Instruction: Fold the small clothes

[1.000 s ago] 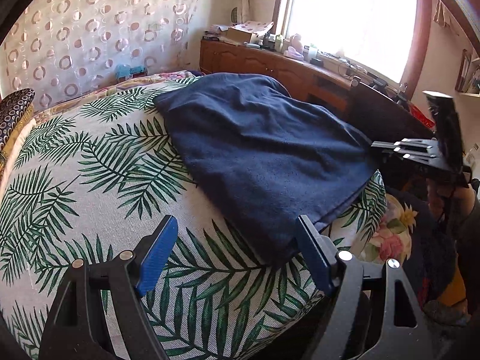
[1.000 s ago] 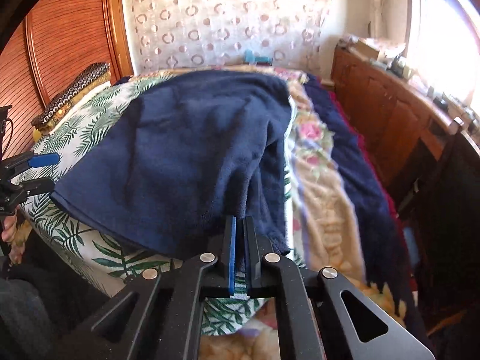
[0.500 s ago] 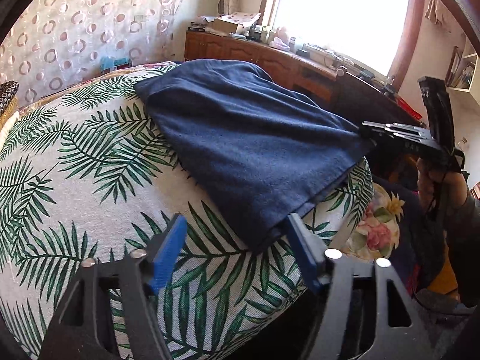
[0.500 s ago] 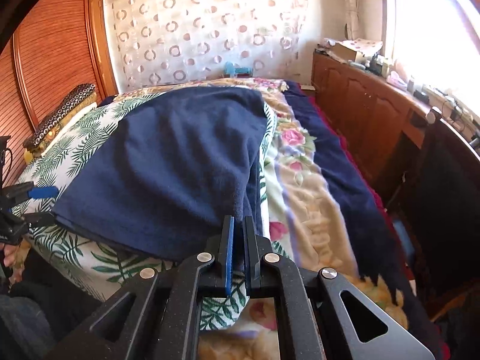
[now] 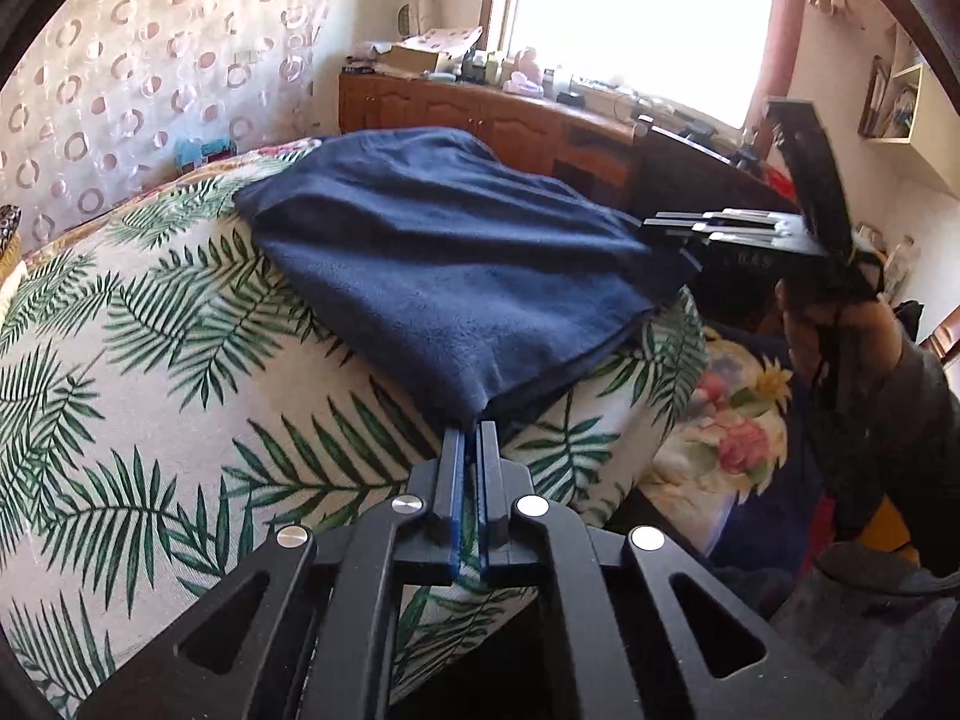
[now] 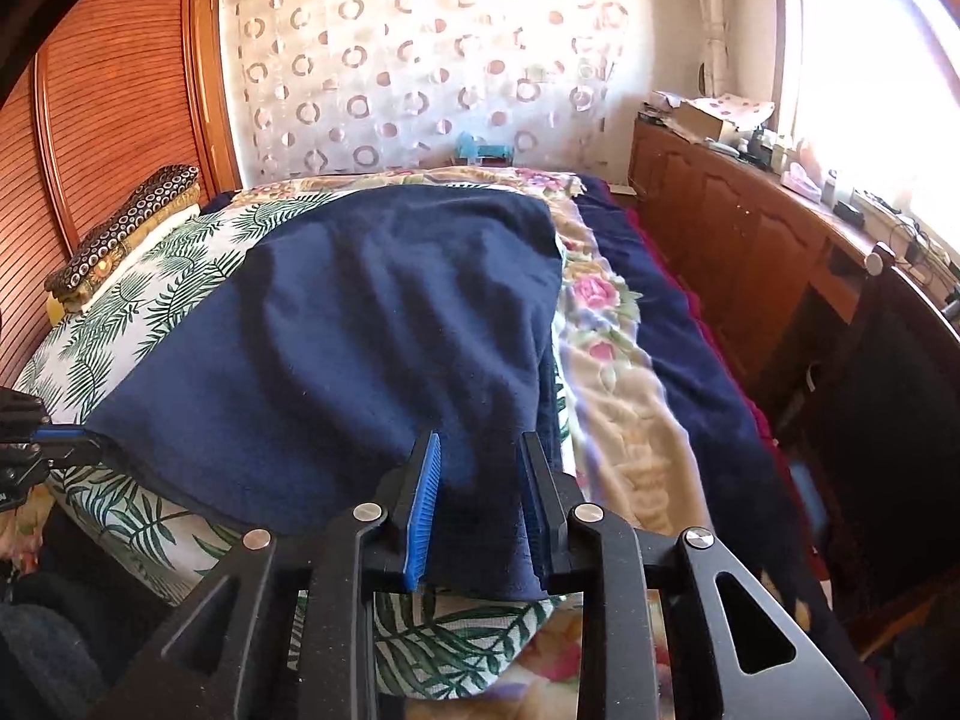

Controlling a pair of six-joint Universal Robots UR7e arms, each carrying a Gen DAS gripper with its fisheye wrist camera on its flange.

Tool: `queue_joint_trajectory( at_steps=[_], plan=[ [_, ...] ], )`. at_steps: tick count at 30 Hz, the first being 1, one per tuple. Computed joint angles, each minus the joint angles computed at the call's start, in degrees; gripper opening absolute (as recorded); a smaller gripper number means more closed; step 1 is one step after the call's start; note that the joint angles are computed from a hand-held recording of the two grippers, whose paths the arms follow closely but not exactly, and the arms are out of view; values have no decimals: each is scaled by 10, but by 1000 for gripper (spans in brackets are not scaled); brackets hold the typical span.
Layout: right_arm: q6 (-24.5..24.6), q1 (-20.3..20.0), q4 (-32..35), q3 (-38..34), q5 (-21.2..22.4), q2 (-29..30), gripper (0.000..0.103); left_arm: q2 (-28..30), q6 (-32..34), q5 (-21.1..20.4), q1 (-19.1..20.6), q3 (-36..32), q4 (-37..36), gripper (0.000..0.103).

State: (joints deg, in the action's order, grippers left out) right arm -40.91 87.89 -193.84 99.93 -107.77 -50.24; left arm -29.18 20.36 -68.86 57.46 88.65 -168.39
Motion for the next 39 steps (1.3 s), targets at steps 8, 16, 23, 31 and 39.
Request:
queue_joint_trajectory(
  at_steps=[8, 16, 23, 31, 39],
  plan=[
    [-10, 1, 5, 8, 16, -8, 28, 7, -5, 21, -1, -6, -11, 15],
    [-32, 3, 17, 14, 27, -6, 44, 26, -14, 24, 3, -32, 14, 30],
    [-48, 3, 36, 28, 53, -18, 51, 27, 8, 5, -1, -44, 17, 6],
    [-94, -2, 64, 41, 100, -32, 66, 19, 26, -21, -17, -74, -3, 5],
    [-137, -4, 78, 9, 65, -9, 68, 27, 27, -28, -22, -103, -5, 5]
  ],
)
